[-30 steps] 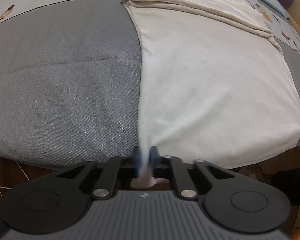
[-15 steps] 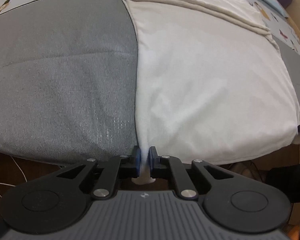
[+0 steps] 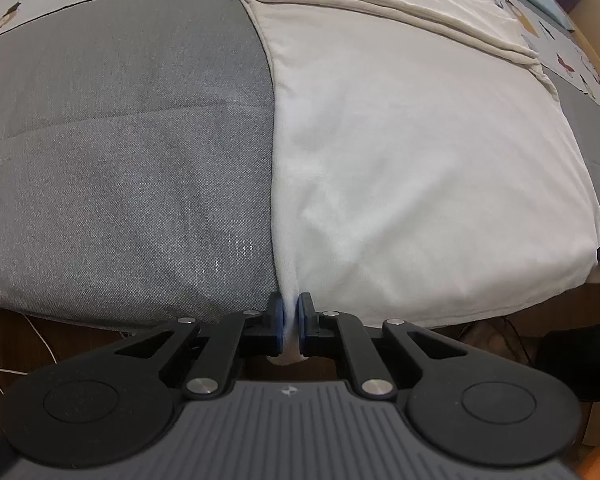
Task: Fold small clothes
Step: 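Grasp the shirt hem edge with both tools side by side, then lift the hem with both tools and fold it toward the collar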
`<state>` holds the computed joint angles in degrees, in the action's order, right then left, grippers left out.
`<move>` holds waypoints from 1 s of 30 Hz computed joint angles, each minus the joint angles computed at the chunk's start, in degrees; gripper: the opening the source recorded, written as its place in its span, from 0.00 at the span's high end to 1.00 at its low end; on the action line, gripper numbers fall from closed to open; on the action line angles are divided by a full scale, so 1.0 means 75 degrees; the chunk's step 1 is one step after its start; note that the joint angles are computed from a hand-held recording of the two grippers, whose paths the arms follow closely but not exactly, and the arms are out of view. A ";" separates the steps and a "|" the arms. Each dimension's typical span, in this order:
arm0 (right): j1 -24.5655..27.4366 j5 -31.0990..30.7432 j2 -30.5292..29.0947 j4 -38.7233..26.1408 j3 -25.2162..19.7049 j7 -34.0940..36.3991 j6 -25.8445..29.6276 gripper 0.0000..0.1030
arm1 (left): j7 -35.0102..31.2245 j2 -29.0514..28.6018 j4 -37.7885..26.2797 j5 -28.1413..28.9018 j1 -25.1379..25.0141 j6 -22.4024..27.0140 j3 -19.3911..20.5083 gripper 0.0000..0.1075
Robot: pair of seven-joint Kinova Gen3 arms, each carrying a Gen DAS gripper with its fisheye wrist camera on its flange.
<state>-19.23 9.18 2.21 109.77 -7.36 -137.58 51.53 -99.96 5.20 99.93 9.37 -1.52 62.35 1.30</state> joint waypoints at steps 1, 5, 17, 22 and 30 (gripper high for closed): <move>0.0009 -0.0010 -0.0004 0.0011 0.0006 0.0012 -0.0017 0.91 | 0.0000 0.0012 -0.0014 0.0004 -0.0005 0.0022 -0.0004 0.93; -0.0036 0.0050 0.0023 0.0034 -0.0029 -0.0035 -0.0018 0.90 | -0.0048 0.0053 -0.0083 0.0009 -0.0022 0.0167 -0.0001 0.93; -0.0190 0.0262 0.0084 0.0005 -0.0029 -0.0046 0.0010 0.93 | -0.0236 -0.0032 -0.0056 -0.0017 0.0007 0.0032 0.0011 0.94; -0.0216 0.0611 -0.0314 0.0212 -0.0135 -0.0416 -0.0344 0.95 | -0.0944 -0.0285 -0.0086 0.0504 -0.0265 -0.0010 -0.0140 0.95; 0.0268 0.0260 -0.1608 0.0268 -0.0124 -0.0009 -0.0816 0.95 | -0.2382 -0.1151 -0.0475 0.1854 -0.0771 0.0713 -0.0629 0.95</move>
<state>-17.22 11.13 -9.85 111.79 -8.29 -137.64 45.42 -117.82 -3.43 96.37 23.27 -7.30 67.70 -3.41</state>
